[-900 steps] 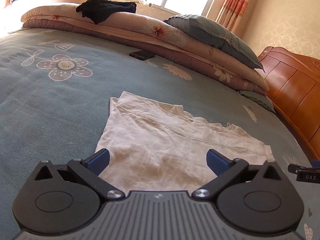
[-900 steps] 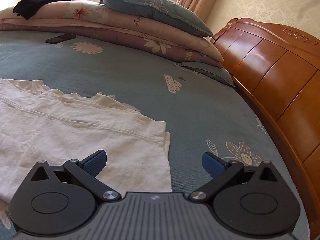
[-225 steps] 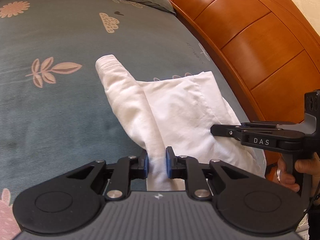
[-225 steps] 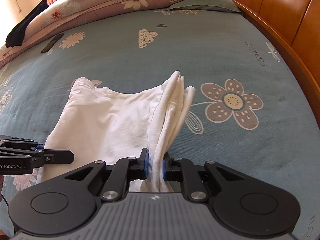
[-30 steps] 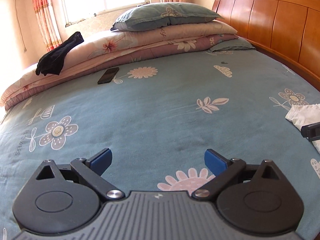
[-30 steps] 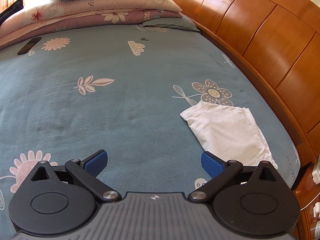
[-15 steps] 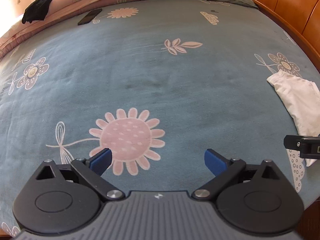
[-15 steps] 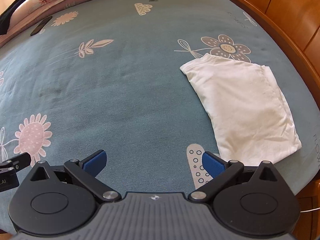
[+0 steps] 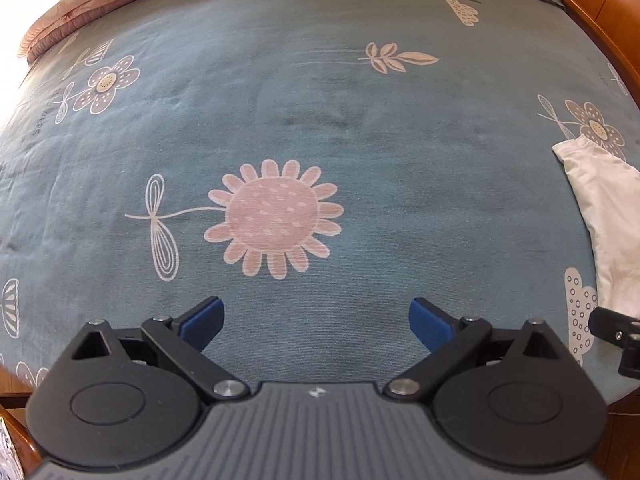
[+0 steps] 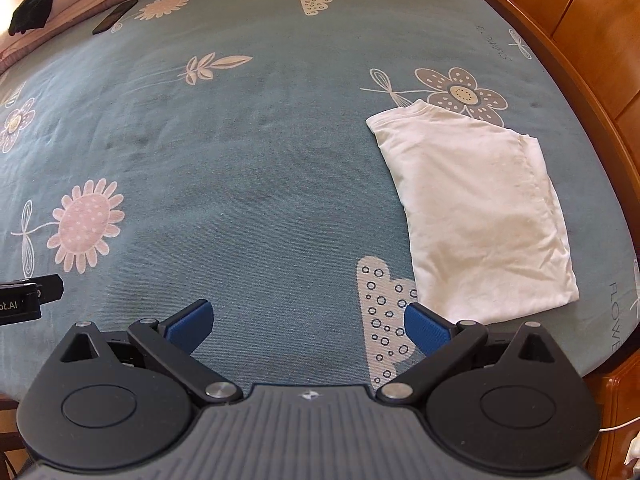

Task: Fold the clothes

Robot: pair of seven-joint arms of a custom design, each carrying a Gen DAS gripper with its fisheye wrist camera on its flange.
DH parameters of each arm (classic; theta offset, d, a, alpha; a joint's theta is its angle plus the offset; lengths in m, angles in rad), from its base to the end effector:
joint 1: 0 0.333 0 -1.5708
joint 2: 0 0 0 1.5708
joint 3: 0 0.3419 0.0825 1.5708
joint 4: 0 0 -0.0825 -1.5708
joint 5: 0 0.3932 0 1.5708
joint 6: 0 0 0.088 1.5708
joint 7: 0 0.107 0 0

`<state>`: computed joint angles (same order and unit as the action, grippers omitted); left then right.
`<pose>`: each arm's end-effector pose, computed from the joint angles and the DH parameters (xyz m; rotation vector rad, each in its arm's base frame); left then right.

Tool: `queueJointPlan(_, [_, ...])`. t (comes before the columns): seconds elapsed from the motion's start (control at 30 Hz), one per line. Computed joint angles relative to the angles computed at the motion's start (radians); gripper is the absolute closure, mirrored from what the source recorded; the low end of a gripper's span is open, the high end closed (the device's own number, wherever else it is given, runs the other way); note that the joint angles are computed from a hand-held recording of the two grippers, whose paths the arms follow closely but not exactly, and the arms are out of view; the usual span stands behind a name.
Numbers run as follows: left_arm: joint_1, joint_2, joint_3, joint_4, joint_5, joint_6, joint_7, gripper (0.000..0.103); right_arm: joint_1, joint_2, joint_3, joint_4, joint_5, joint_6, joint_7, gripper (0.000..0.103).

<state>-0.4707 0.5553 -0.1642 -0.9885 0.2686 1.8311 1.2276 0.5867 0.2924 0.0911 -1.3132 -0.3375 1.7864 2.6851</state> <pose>0.6435 -0.3959 0.6000 -1.7151 2.2909 -0.3223 0.5530 0.3957 0.6207 -1.6013 2.4163 -0.4216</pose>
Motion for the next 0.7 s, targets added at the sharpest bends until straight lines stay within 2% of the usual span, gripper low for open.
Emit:
queueJointPlan(0.43, [0.012, 0.001, -0.009, 0.02, -0.033, -0.085, 0.038, 0.004, 0.019, 0.012, -0.008, 0.074, -0.041, -0.071, 0.036, 0.0])
queueJointPlan(0.7, [-0.002, 0.019, -0.001, 0.057, -0.019, -0.101, 0.053, 0.004, 0.015, 0.012, -0.011, 0.068, -0.041, -0.054, 0.045, 0.0])
